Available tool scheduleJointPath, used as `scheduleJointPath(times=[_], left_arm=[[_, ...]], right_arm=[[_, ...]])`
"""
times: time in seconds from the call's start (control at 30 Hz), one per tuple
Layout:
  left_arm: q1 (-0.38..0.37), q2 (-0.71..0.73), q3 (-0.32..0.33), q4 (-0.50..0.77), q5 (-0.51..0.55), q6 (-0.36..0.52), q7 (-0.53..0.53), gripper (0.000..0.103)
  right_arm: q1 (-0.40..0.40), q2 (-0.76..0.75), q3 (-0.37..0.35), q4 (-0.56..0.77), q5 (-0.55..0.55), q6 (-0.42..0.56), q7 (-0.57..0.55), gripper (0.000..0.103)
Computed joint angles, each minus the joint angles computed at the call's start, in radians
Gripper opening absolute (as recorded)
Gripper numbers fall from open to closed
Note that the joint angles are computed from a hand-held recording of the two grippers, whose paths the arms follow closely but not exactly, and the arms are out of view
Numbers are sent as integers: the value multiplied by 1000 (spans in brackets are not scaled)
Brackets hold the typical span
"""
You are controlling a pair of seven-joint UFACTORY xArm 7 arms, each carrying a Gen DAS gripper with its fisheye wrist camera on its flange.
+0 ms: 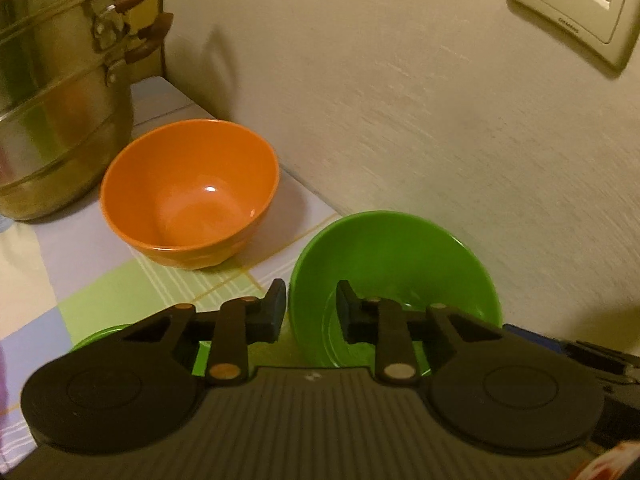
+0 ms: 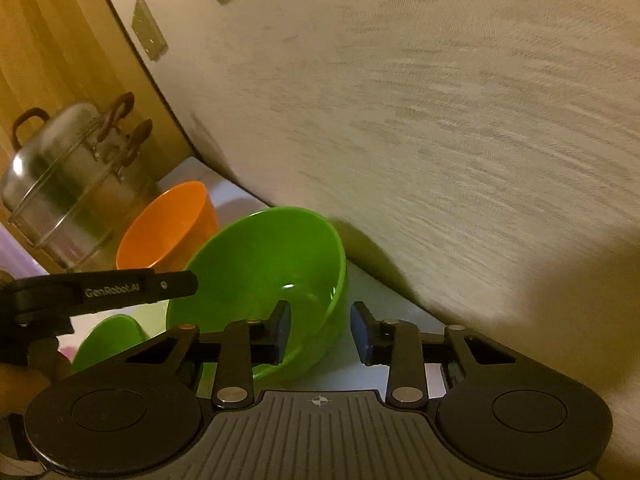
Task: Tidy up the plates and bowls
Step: 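Lift the green bowl with both tools over the other green bowl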
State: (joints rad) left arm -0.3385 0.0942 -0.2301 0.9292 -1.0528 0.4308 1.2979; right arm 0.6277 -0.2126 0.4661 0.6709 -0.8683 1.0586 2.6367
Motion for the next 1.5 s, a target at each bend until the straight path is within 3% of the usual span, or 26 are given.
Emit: scheduleJointPath(times=[0.3, 0.43, 0.83, 1.13, 1.5], left_arm=[[-6, 66, -19, 42, 131, -43, -104, 15], [6, 90, -35, 53, 170, -63, -134, 10], [27, 64, -62, 28, 114, -75, -100, 6], [12, -24, -19, -3, 71, -45, -94, 6], [-9, -178, 82, -64, 80, -22, -116, 6]], right_arm=[[-31, 5, -32, -24, 8, -68, -31, 27], [-38, 4, -36, -32, 25, -76, -45, 18], [-57, -18, -37, -42, 50, -98, -63, 15], [-59, -53, -5, -8, 69, -43, -100, 14], [-46, -36, 38, 123, 15, 81, -147, 14]])
